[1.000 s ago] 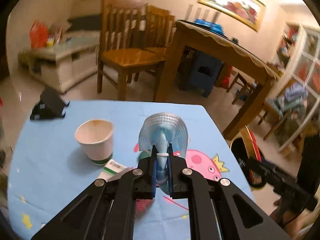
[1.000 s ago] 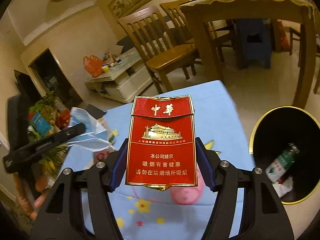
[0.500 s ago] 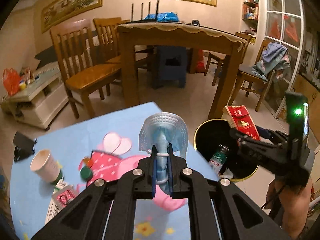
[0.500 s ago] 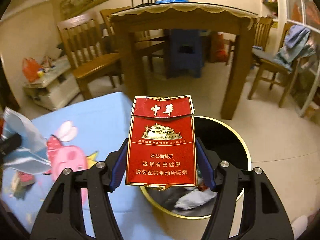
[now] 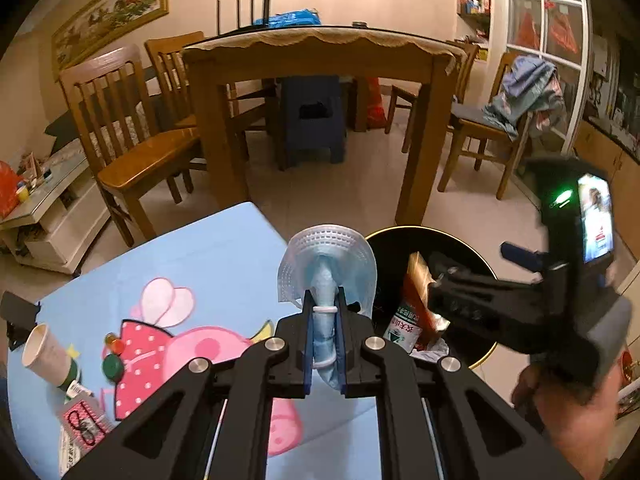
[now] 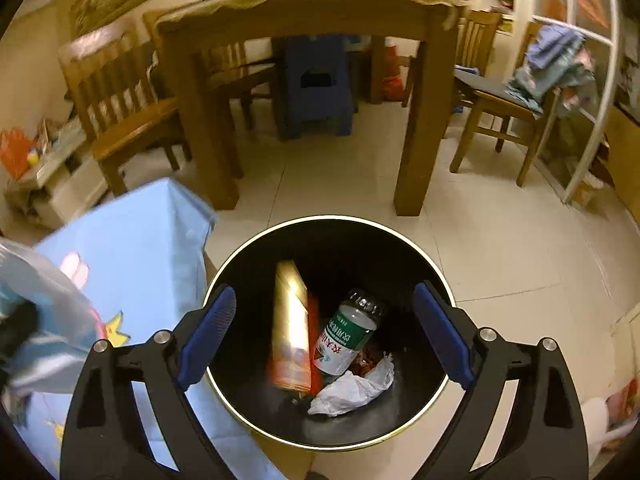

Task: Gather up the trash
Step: 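Drop the cigarette pack into the bin with the right tool while the left grasps the mask, then drop the blue face mask into the bin with the left tool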

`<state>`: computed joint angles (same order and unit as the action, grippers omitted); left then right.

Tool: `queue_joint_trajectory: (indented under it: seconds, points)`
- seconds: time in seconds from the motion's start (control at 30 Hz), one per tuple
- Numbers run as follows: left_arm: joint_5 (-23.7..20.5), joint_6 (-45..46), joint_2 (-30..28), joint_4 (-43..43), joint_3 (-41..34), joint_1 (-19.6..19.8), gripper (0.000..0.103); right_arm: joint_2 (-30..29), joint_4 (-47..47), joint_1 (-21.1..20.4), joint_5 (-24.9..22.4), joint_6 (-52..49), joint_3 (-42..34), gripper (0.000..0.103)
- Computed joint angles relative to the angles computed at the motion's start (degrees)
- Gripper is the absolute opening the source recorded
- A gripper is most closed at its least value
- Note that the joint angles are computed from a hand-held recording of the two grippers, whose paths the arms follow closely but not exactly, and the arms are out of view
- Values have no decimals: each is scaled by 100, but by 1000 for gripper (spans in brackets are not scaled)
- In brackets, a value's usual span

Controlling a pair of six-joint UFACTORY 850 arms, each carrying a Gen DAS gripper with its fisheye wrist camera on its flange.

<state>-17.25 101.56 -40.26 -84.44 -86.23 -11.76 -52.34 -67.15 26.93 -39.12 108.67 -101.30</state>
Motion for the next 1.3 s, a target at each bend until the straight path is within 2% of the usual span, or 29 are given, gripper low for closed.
queue_joint_trajectory:
  seconds: [0.1,0.27,0.5,0.57,0.63,0.7,0.73,0.97,1.03,1.1,1.17,1.2,1.3]
  points:
    - [39,-124,-85,151,-94,-93,8,342,-540,38,-234,911,500,97]
    - [120,-80,-241,181,-264,-273,8,1005,-1384,42,-456,2540,1486,97]
    - [101,-483,-472,606,-594,-514,9,1483,-1790,27,-673,3444,2125,97]
    - [14,-779,-546,919,-715,-568,14,1562,-1831,37,-737,3574,2234,97]
    - [-46,-814,-593,954,-773,-610,31,1630,-1859,48,-813,3696,2311,97]
    - [-52,-586,-605,824,-768,-648,43,1702,-1912,65,-853,3830,2409,97]
    - [-33,-522,-615,802,-768,-670,46,1742,-1944,75,-886,3902,2461,97]
    - [-95,-239,-483,551,-556,-544,48,1761,-1963,153,-1016,3791,2426,97]
    - [-85,-115,-351,389,-394,-439,60,1705,-2006,188,-1023,3673,2326,97]
    - [-136,352,-157,-75,-99,-273,65,1654,-2177,221,-942,3591,2230,97]
    - [-355,830,131,-386,369,-7,66,1579,-2603,271,-666,3494,2103,97]
    - [-452,1014,270,-428,608,149,67,1499,-2780,301,-442,3290,1965,97]
    - [-757,1362,571,-432,1174,636,83,1092,-2968,419,419,2195,1264,97]
